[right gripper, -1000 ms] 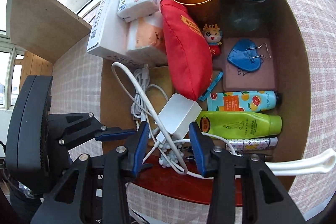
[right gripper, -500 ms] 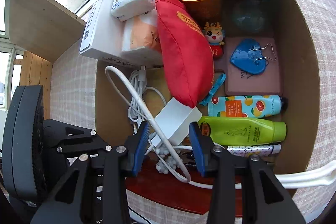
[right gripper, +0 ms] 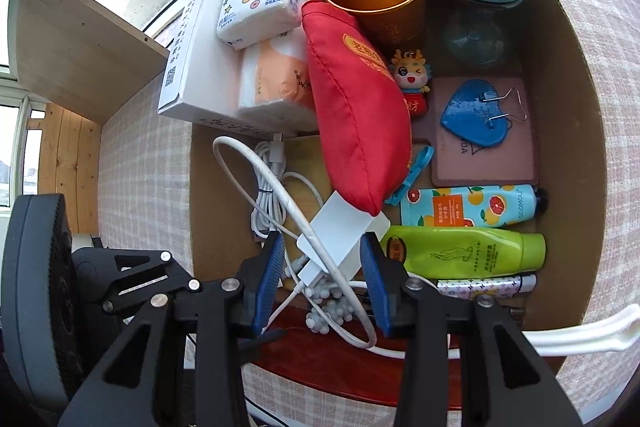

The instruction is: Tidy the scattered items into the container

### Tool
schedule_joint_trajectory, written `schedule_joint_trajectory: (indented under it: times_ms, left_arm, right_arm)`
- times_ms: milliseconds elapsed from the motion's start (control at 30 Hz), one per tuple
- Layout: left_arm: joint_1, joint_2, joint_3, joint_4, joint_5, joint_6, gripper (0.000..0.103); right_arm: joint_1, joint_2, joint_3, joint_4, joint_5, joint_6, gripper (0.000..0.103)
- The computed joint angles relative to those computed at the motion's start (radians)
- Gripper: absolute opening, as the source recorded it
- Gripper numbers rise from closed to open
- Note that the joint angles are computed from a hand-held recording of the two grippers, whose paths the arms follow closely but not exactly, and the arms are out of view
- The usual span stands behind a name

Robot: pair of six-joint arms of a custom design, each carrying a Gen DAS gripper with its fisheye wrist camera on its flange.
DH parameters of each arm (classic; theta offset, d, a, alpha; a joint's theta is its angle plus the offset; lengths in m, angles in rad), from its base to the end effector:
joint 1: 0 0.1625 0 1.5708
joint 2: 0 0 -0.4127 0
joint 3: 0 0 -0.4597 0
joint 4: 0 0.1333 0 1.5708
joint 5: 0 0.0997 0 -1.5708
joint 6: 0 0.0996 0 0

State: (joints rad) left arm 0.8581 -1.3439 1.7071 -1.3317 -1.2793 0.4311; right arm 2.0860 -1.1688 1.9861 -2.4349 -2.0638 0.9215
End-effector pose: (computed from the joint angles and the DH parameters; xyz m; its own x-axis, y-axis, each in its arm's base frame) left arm -0.2376 -0.5225 0.2662 -0.3365 0.9414 0.0216 0.7479 0.2532 0.6137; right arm 0.3606 -0.4620 0.1241 -0.8621 0.4416 0.2486 0.3217 0.8559 -0.4048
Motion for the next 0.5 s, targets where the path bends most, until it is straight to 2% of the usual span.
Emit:
schedule_joint_trajectory:
  times_ms: [133, 300, 400, 500]
  left_arm:
    - [-0.007, 0.022, -0.008, 0.020, 0.039, -0.005, 0.041]
    - [0.007, 0.056, -0.039, 0.048, -0.003, -0.037, 0.036]
    - [0.009, 0.051, -0.033, 0.028, 0.001, -0.034, 0.026]
    - [0.022, 0.054, -0.047, 0.029, -0.021, -0.022, 0.008]
  right_arm:
    - [-0.010, -0.012, 0.021, -0.025, 0.011, 0.010, 0.039]
    - [-0.031, -0.047, 0.074, -0.107, 0.055, 0.014, 0.039]
    - [-0.034, -0.060, 0.086, -0.121, 0.058, 0.028, 0.039]
    - [-0.042, -0.066, 0.093, -0.128, 0.076, 0.031, 0.039]
